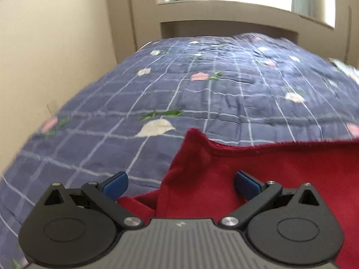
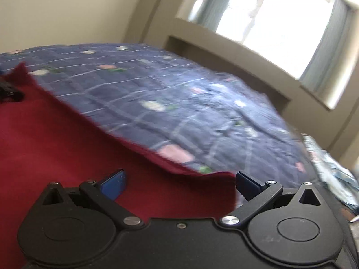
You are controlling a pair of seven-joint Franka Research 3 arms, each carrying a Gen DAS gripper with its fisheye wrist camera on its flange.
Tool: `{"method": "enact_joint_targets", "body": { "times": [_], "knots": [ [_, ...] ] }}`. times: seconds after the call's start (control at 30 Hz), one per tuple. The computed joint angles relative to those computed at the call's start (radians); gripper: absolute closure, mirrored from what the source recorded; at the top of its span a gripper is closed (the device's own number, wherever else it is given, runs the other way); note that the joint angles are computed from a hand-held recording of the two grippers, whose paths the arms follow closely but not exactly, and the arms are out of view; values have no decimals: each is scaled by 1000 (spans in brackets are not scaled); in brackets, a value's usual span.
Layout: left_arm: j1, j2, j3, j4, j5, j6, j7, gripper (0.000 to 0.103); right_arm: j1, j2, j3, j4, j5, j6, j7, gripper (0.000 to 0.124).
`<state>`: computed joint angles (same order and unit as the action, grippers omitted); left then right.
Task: Fold small clothes
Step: 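Lower the hem onto the shirt and open both tools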
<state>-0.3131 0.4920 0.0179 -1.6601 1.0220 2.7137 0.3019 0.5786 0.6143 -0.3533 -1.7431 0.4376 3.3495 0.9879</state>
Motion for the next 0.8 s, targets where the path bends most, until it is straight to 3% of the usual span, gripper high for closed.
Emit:
{"method": "enact_joint_targets", "body": {
  "times": [0.07,0.17,0.33,0.4,0.43,0.5,0.53,0.63,0.7,0.8],
  "knots": [
    [19,4,-6,-4,-27,31,-2,0,-11,38,-18,54,18,-18,25,22],
    [35,0,0,-26,-52,88,-17,0,26,88,-110,111,42,-76,108,22],
    [43,-7,18,-57,-91,160,-24,0,234,192,-447,107,88,-167,353,23],
    [7,-25,52,-68,-50,147,-75,1,327,154,-524,12,40,-129,347,23],
    [-31,-45,90,-82,15,133,-159,1,356,103,-523,-56,11,-71,320,23],
    [-109,-102,169,-128,242,122,-422,1,361,-44,-450,-188,-40,30,231,22],
    [-124,-135,180,-156,325,118,-508,1,367,-99,-428,-240,-49,57,199,22],
    [-112,-234,146,-254,376,119,-561,0,427,-203,-415,-371,-35,123,120,22],
    [-98,-292,109,-322,358,116,-549,0,518,-219,-457,-439,44,180,62,22],
    [-94,-359,58,-405,411,78,-597,0,575,-253,-443,-521,139,258,22,22]
  ]
}}
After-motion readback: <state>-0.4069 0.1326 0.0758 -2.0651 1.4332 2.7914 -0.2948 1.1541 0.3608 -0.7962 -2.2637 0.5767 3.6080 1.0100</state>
